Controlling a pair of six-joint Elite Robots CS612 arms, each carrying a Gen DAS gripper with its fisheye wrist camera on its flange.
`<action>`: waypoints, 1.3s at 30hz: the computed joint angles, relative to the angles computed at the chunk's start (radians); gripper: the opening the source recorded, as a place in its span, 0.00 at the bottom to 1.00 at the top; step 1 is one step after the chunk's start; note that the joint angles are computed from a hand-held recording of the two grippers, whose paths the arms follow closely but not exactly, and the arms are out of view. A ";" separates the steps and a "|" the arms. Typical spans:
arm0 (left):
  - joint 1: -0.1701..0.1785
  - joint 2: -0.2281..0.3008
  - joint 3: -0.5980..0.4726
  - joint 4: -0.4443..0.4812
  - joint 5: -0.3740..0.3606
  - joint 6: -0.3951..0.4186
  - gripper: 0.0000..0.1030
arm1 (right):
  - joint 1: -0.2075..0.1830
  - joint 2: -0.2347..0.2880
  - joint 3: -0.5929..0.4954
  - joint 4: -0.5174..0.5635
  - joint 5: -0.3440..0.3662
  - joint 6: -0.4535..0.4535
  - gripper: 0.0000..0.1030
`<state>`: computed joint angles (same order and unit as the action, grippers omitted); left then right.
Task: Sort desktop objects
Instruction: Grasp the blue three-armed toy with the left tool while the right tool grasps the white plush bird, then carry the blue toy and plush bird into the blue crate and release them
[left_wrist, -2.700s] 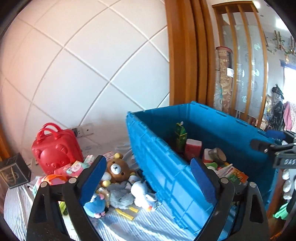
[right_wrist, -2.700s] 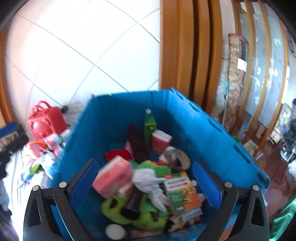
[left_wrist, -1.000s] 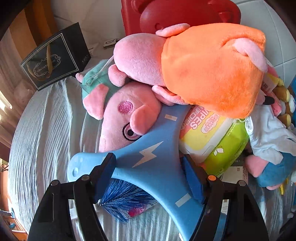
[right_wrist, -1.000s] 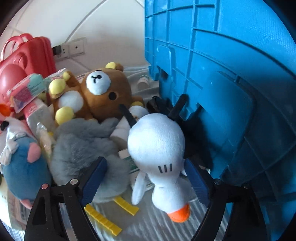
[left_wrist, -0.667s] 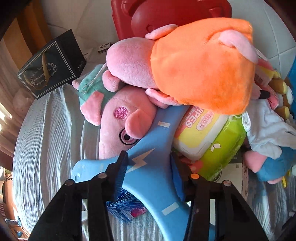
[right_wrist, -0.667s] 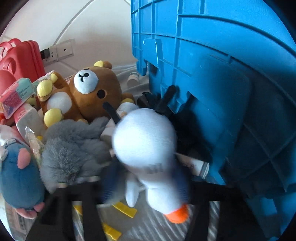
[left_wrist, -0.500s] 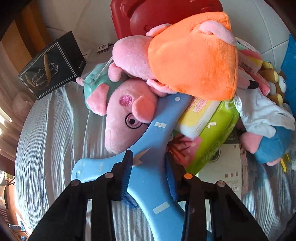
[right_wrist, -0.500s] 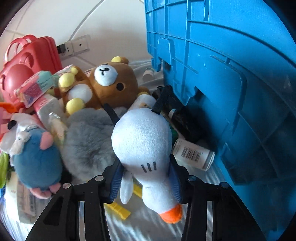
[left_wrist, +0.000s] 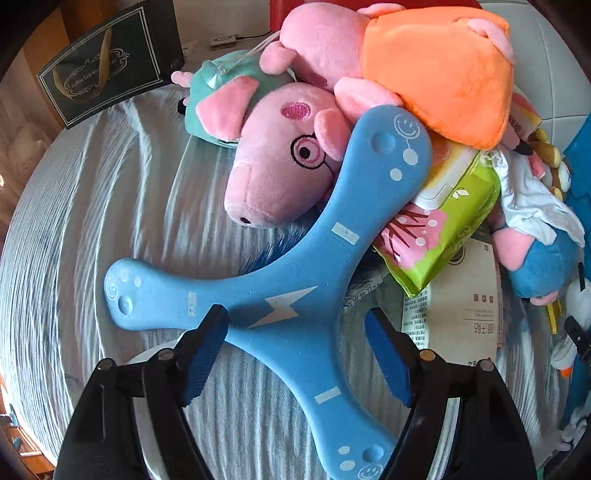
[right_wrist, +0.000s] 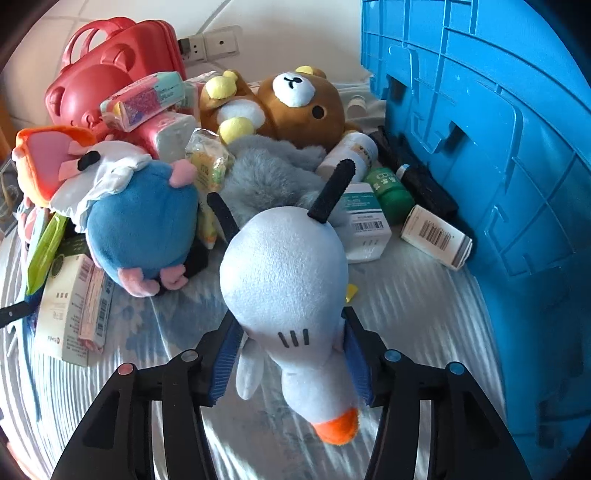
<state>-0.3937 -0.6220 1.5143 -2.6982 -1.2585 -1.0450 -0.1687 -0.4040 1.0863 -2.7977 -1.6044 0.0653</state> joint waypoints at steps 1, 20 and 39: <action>-0.002 0.003 -0.006 0.013 0.013 -0.001 0.74 | -0.001 0.000 -0.001 0.001 0.002 0.004 0.55; 0.007 0.028 -0.043 0.078 -0.047 -0.133 0.77 | -0.010 -0.003 -0.012 0.028 0.041 -0.009 0.89; -0.069 -0.139 0.124 0.046 0.226 -0.125 0.43 | -0.009 -0.080 0.102 -0.077 0.104 -0.082 0.43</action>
